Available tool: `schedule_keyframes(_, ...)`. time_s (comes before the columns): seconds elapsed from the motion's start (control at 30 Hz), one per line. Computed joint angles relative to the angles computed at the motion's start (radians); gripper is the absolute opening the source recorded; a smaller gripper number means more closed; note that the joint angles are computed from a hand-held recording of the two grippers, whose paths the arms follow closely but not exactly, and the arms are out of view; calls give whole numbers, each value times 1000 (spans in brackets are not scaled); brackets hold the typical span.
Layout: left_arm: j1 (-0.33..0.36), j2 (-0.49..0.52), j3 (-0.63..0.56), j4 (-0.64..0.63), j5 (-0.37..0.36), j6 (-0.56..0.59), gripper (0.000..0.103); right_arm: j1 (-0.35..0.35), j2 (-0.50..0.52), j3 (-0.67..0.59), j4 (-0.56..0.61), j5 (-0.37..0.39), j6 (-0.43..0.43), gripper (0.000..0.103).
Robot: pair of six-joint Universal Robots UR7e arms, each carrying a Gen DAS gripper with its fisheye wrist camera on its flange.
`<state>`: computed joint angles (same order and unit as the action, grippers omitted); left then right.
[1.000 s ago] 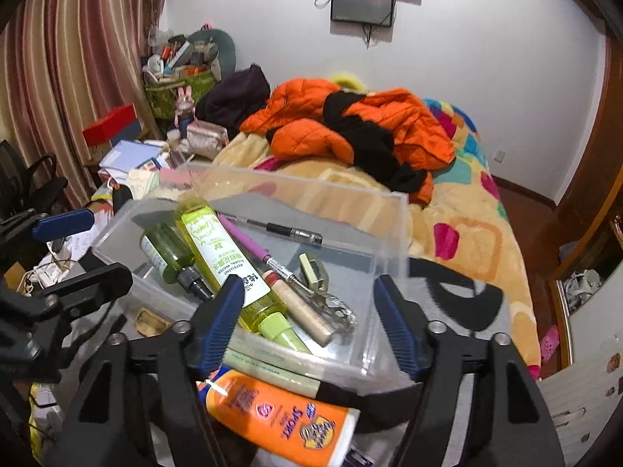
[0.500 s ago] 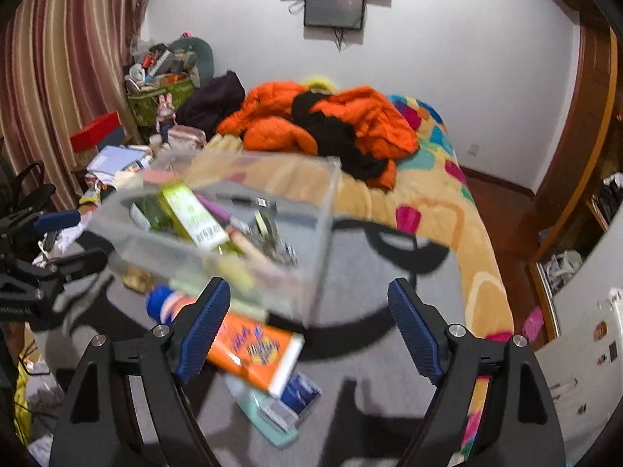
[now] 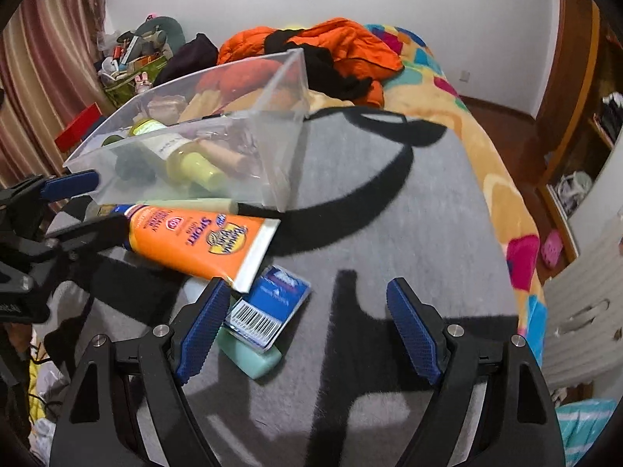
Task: Organize objects
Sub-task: 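Grasp the orange sunscreen tube with the left tool while the right tool grasps the blue Max card pack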
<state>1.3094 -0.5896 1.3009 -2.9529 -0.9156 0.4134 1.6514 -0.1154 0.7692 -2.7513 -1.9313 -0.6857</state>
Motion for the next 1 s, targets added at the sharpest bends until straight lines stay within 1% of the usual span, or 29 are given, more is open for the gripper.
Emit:
schedule_keyframes(0.07,2,23,-36,45,-8,18,93,-4,-7,7,-2,4,2,79)
schedule_keyframes(0.13,4,35,-62,92,-10,22,93,-5,-11,13,-3,6,-1,76)
schedule_keyframes(0.17,9,37,-76,139,-27,10,93,-7,-15,19,-6,7,-4,74)
schedule_keyframes(0.2,12,36,-83,172,-43,0,93,-8,-19,29,-13,5,-7,71)
schedule_keyframes(0.23,15,33,-81,182,-52,-3,93,-8,-19,30,-19,-4,-12,66)
schedule_keyframes(0.27,20,25,-81,220,-73,-23,93,-7,-15,25,-21,-14,-13,63)
schedule_keyframes(0.3,23,17,-78,254,-94,-46,93,-8,-12,20,-17,-26,-13,58)
schedule_keyframes(0.37,35,-9,-62,312,-167,-87,93,-16,-22,26,9,-14,6,56)
schedule_keyframes(0.4,36,-19,-46,310,-177,-90,93,-18,-27,29,16,-8,15,53)
schedule_keyframes(0.43,37,-28,-30,310,-182,-89,93,-18,-32,33,18,-11,15,50)
schedule_keyframes(0.47,37,-38,-13,312,-183,-87,92,-17,-35,36,18,-13,9,49)
schedule_keyframes(0.63,32,-44,-5,299,-144,-105,92,-10,-34,40,-3,-11,-32,48)
schedule_keyframes(0.73,33,-38,-24,271,-127,-99,92,-4,-6,-4,14,-21,-57,48)
schedule_keyframes(0.8,32,-27,-38,268,-119,-75,92,-3,12,-40,45,-25,-58,48)
schedule_keyframes(0.83,35,-25,-42,277,-120,-74,89,-3,23,-62,67,-27,-55,48)
schedule_keyframes(0.87,38,-21,-48,298,-125,-82,80,-4,29,-74,78,-27,-56,49)
schedule_keyframes(0.9,41,-18,-53,323,-129,-91,75,-4,33,-75,72,-31,-64,49)
schedule_keyframes(0.93,42,-15,-50,335,-118,-97,68,-3,35,-71,54,-36,-80,49)
schedule_keyframes(0.97,40,-18,-33,305,-103,-82,65,-3,33,-63,44,-37,-88,48)
schedule_keyframes(1.0,37,-25,-2,258,-91,-60,63,-3,31,-54,28,-41,-98,45)
